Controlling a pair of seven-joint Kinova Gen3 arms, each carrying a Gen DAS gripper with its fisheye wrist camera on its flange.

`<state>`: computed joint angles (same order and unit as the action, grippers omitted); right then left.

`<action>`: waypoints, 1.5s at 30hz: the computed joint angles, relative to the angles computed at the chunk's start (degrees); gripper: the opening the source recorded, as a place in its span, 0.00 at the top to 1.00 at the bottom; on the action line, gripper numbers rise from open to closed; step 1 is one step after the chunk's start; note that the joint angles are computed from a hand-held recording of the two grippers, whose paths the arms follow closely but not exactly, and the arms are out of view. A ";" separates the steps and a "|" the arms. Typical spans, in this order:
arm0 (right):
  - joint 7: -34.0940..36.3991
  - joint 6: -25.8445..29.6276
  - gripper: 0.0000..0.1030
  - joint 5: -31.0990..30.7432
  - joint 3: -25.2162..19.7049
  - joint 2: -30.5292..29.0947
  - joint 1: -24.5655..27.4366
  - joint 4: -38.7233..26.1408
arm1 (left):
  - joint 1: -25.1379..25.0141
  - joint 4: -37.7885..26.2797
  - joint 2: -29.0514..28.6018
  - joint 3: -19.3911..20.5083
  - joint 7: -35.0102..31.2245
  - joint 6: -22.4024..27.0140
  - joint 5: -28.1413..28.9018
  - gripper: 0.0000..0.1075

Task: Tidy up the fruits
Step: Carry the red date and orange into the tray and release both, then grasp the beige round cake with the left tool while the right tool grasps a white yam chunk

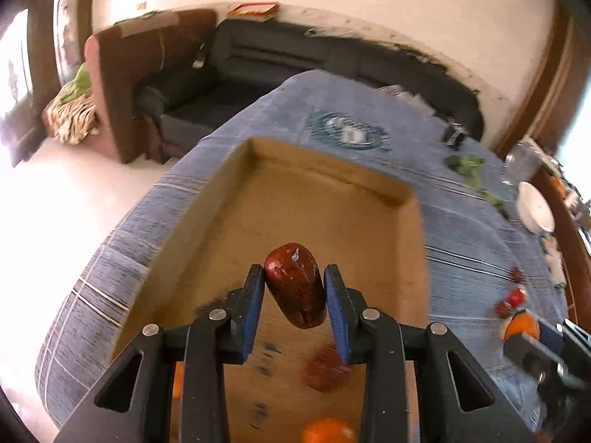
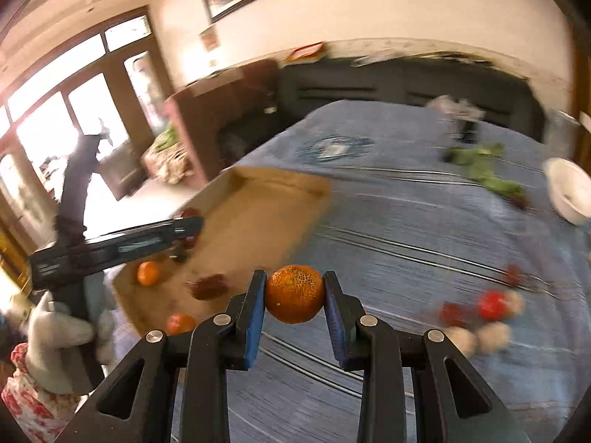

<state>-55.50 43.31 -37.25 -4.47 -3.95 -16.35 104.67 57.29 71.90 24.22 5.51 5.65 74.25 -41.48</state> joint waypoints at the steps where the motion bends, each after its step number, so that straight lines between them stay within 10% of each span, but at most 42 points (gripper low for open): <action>1: -1.03 0.25 0.67 0.59 -0.84 1.36 -0.67 -1.01 | -0.78 0.99 -0.39 -0.03 0.04 -0.72 0.71 0.70; 19: -24.55 -0.56 0.66 22.96 -7.59 18.16 -10.79 -14.00 | -9.30 10.67 -4.92 1.26 0.28 -12.05 7.20 0.59; 33: -14.35 -1.02 0.43 11.03 -6.14 8.21 -1.64 -7.66 | -0.10 8.05 -8.20 4.96 12.93 -2.21 -6.09 0.43; 45: -4.15 3.17 0.36 6.81 8.27 -2.21 10.74 -0.31 | 5.77 -11.78 4.22 4.78 -1.40 -3.28 -4.93 0.37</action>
